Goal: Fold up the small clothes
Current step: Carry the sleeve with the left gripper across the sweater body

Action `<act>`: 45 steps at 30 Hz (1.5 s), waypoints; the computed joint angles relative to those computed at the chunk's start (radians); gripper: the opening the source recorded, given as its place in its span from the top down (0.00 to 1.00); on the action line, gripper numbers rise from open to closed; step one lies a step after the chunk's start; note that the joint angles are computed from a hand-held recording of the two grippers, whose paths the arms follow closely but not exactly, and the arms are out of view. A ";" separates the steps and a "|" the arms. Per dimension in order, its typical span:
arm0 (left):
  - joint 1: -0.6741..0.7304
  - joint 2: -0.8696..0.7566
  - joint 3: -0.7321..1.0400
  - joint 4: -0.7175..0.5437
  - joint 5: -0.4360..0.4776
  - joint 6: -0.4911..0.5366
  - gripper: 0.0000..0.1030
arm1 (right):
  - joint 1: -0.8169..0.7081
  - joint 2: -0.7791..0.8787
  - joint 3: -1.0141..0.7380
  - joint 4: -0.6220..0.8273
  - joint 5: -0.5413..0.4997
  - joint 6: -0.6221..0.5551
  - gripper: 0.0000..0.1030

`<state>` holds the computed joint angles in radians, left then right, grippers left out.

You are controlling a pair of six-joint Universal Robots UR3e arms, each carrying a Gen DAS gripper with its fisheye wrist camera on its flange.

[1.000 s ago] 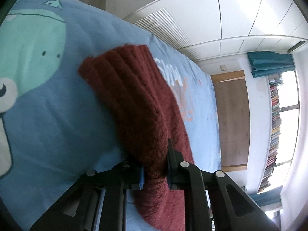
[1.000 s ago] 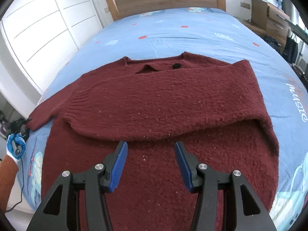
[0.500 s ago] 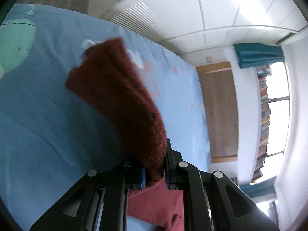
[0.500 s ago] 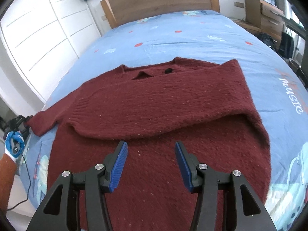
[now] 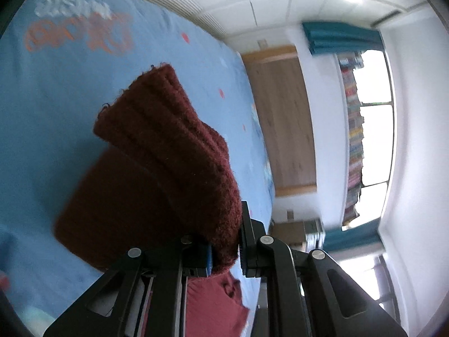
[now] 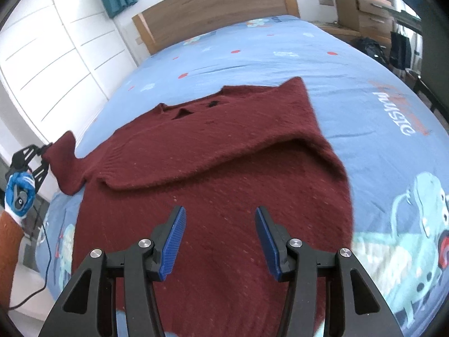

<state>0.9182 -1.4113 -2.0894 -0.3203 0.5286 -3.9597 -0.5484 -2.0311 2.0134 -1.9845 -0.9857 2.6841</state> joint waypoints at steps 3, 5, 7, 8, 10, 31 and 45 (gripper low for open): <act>-0.150 -0.097 0.094 0.102 0.061 -0.108 0.89 | -0.086 -0.056 0.015 0.086 0.037 -0.065 0.48; -0.254 -0.179 0.179 0.158 0.103 -0.176 0.89 | -0.143 -0.089 0.020 0.146 0.060 -0.112 0.48; -0.331 -0.250 0.260 0.185 0.132 -0.217 0.89 | -0.202 -0.119 0.022 0.207 0.079 -0.162 0.48; -0.375 -0.291 0.309 0.195 0.148 -0.236 0.89 | -0.224 -0.129 0.022 0.230 0.085 -0.180 0.48; -0.448 -0.350 0.390 0.189 0.175 -0.252 0.89 | -0.280 -0.150 0.021 0.281 0.101 -0.224 0.48; -0.867 -0.642 0.912 -0.394 0.403 0.076 0.89 | -0.465 -0.170 0.081 0.401 0.112 -0.365 0.48; -1.002 -0.534 0.833 -0.516 0.550 0.231 0.78 | -0.457 -0.172 0.085 0.404 0.116 -0.363 0.48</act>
<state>-0.0838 -1.9454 -1.2560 -0.8359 1.0785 -3.7283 -1.0052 -2.2031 2.0989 -1.5808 -0.8701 2.3211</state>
